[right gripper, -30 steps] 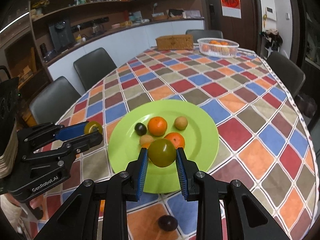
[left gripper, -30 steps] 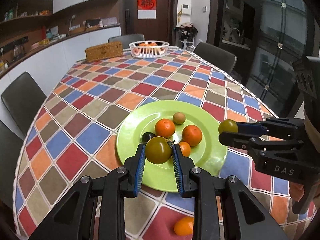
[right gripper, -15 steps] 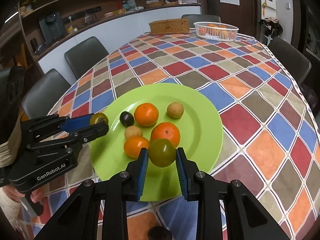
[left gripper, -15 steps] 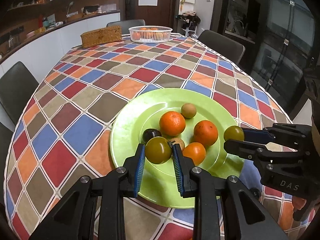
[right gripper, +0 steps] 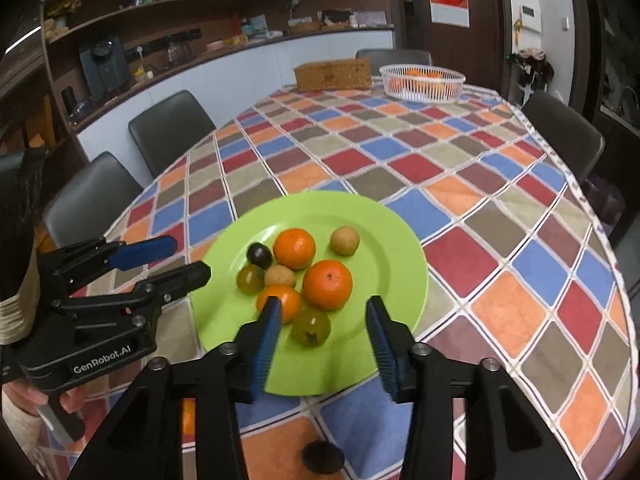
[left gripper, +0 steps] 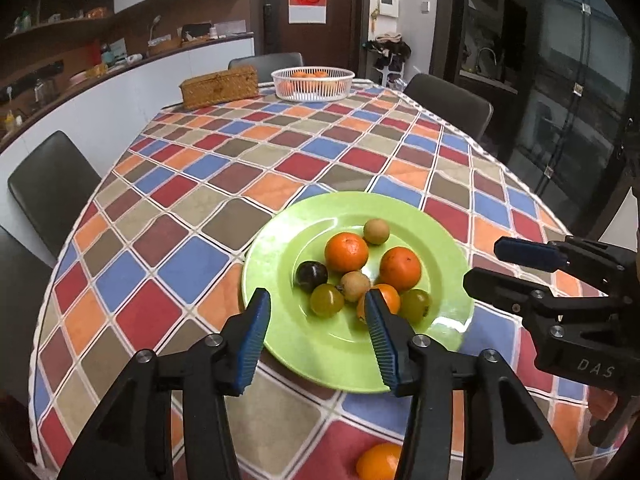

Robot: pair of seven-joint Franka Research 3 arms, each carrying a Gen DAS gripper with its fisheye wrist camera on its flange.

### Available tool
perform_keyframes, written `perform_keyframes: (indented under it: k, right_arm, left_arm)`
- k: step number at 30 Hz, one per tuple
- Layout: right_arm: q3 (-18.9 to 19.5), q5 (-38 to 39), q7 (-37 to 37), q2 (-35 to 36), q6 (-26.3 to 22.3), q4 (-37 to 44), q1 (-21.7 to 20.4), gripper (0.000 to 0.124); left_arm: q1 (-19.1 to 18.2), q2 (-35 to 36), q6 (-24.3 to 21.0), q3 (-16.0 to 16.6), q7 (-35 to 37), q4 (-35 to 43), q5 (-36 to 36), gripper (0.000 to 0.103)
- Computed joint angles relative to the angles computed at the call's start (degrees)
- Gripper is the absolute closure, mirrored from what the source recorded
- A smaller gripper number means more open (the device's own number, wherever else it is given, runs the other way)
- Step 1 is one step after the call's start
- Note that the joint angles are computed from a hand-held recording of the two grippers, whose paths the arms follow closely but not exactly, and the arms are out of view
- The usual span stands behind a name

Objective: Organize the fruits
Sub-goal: 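Move both open tools back toward the last tangerine and dark plum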

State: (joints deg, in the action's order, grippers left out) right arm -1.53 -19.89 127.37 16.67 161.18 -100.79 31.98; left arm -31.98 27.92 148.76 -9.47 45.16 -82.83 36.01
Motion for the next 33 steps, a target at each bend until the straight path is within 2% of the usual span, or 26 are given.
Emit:
perform_keyframes:
  k: [3,6,15,18,28,33]
  right_arm:
    - [-1.83,-4.56,4.12,-2.18,1.02,-1.80,1.81,0.073]
    - [-1.87,-8.58,7.87,-4.47,1.15,-3.51,2.06,0.073]
    - [1.93,-18.74,16.06,-9.72,1.12,-7.94,-0.60,0.073]
    - [3.30,-22.05,18.89,-11.15,0.53,-9.58,-1.49,0.073]
    - [6.84,-23.36,21.47,-13.77,0.61,-15.02,-4.14,0.073]
    - [7.83,-22.93,21.16,-14.22,0.83,-17.29,-4.88,0.073]
  left_arm:
    - [-1.30,-2.80,-0.55,0.89,-3.05,-2.31,2.55,0.052]
    - [-1.32,-5.15,-0.24,0.51,-5.13,-4.47,4.55,0.049]
    - [-1.63,-11.45,-1.95,-1.26,-12.75,-10.50,12.09,0.040]
    - [-1.32,-13.43,-1.12,-2.13,-15.58,-13.40,14.66,0.038]
    - [-0.46,-16.13,-1.92,-4.59,-21.86,-19.20,18.21,0.037]
    - [-0.19,-16.19,-1.26,-5.38,-22.71,-21.30,18.59,0.037]
